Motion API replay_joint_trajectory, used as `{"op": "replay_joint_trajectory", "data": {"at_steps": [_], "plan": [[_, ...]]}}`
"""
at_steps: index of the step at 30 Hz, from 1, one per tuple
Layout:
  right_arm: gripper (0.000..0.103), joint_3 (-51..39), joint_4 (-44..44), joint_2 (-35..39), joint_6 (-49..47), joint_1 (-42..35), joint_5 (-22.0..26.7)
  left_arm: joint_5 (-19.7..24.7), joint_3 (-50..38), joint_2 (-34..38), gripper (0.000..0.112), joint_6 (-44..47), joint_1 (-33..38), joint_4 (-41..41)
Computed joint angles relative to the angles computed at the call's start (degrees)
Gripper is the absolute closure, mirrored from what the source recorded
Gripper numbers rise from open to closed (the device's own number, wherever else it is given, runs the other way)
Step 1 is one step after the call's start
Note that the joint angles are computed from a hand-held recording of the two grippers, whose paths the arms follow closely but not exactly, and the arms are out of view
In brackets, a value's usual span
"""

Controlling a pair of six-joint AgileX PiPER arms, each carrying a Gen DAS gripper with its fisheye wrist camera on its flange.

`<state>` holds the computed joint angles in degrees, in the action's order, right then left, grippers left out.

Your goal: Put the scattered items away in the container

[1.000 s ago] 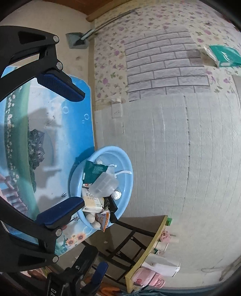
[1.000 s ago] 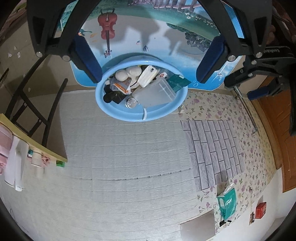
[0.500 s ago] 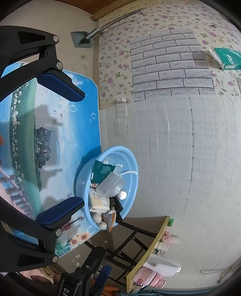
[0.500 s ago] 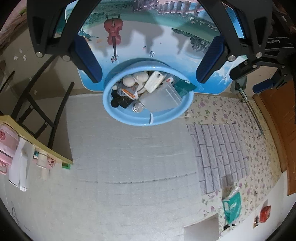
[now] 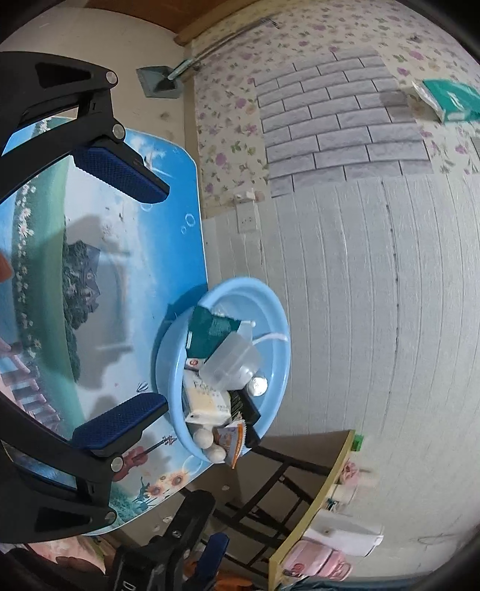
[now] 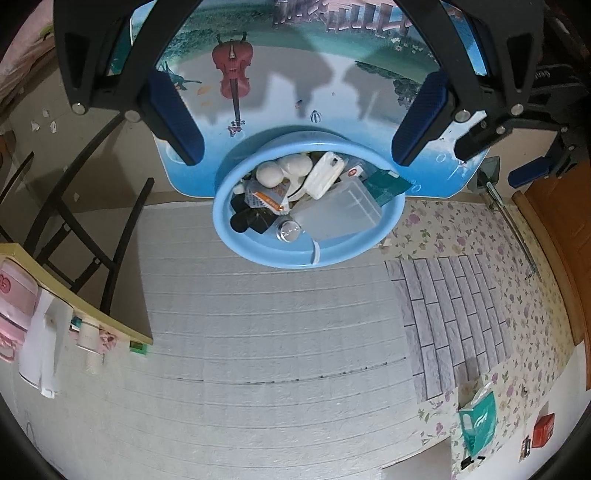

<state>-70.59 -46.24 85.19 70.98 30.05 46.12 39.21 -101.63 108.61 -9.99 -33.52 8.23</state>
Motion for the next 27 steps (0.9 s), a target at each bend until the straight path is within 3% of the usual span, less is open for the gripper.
{"op": "replay_joint_trajectory", "data": {"at_steps": [4,7,13,27], "plan": [[0.0,1.21,1.2,-0.65,-0.21,-2.01,-0.7,2.53,-3.5,2.89,0.01,-0.28,-0.66,0.32],[0.0,1.48,2.82,-1.26,-1.54,-2.69,-0.14,3.73,-5.31,4.63,0.01,-7.93,-2.77,7.82],[0.0,3.99,-0.23,-4.58,-0.75,-1.98,1.48,4.85,-9.24,6.02,0.009,-5.53,-4.53,5.76],[0.0,10.39,1.82,-6.21,-2.36,-9.04,-8.17,8.78,-12.13,8.96,0.01,-12.51,-6.72,10.47]]}}
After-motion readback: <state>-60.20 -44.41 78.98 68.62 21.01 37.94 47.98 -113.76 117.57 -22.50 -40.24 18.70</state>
